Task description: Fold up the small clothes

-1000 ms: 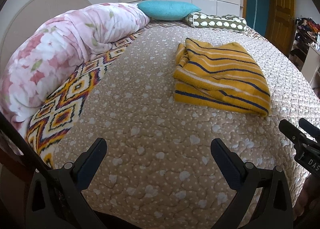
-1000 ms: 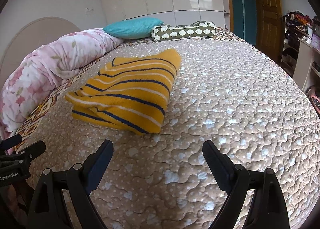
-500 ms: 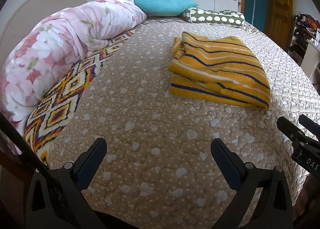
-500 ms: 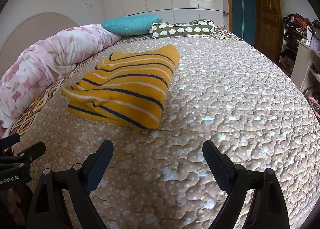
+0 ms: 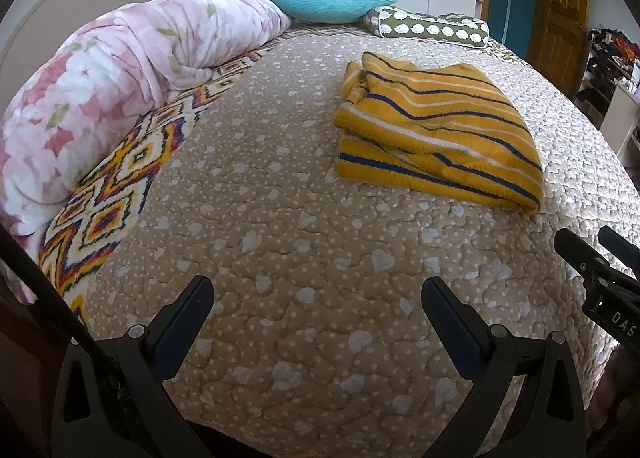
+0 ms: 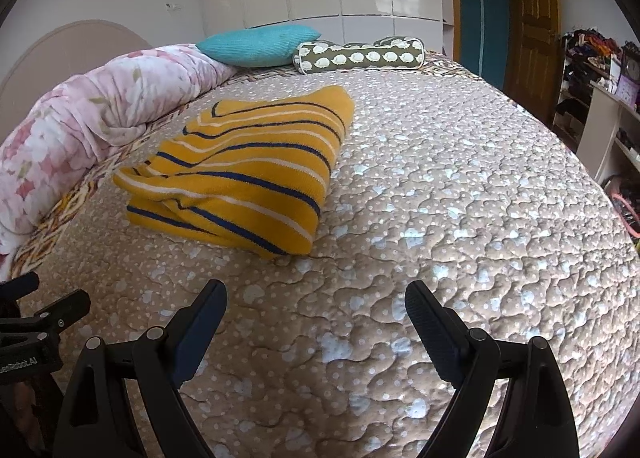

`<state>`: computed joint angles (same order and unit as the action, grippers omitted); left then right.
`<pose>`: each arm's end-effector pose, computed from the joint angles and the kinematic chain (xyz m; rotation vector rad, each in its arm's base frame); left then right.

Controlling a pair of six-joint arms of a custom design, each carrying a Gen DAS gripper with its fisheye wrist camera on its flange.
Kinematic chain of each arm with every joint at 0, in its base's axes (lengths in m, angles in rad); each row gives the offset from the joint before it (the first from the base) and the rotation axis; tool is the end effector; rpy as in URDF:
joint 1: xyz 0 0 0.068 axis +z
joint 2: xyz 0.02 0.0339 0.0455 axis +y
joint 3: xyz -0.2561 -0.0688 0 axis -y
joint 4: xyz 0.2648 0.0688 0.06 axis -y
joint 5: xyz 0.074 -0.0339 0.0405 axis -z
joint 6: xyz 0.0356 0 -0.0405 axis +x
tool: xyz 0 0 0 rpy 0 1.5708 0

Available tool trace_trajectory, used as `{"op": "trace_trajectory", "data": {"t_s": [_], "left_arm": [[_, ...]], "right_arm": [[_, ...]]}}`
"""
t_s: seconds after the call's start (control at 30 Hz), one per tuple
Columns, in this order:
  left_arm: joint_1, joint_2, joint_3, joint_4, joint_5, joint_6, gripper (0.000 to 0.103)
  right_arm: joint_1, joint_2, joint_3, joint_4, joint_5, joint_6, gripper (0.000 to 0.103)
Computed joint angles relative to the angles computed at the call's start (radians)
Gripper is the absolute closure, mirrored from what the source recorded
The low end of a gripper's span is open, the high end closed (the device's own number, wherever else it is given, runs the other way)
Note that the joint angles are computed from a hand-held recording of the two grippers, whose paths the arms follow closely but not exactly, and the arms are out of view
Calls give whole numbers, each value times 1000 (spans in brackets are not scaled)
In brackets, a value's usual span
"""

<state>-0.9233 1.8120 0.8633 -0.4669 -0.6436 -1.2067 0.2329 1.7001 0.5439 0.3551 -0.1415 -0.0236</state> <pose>0.1980 -0.2265 0.0807 -0.4166 2.4622 0.2334 0.2816 0.0720 0.0708 -0.3717 2.3488 0.2681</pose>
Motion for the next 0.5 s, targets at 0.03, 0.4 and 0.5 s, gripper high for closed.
{"op": "trace_trajectory", "data": {"t_s": [0.03, 0.4, 0.5], "left_arm": [[0, -1, -1, 1, 1, 1, 0], [-6, 0, 7, -10, -10, -1, 0], [-12, 7, 20, -19, -16, 4, 0]], "right_arm": [[8, 0, 3, -6, 24, -3, 9], [81, -28, 31, -98, 298, -24, 10], [94, -51, 18, -93, 330, -36, 10]]}}
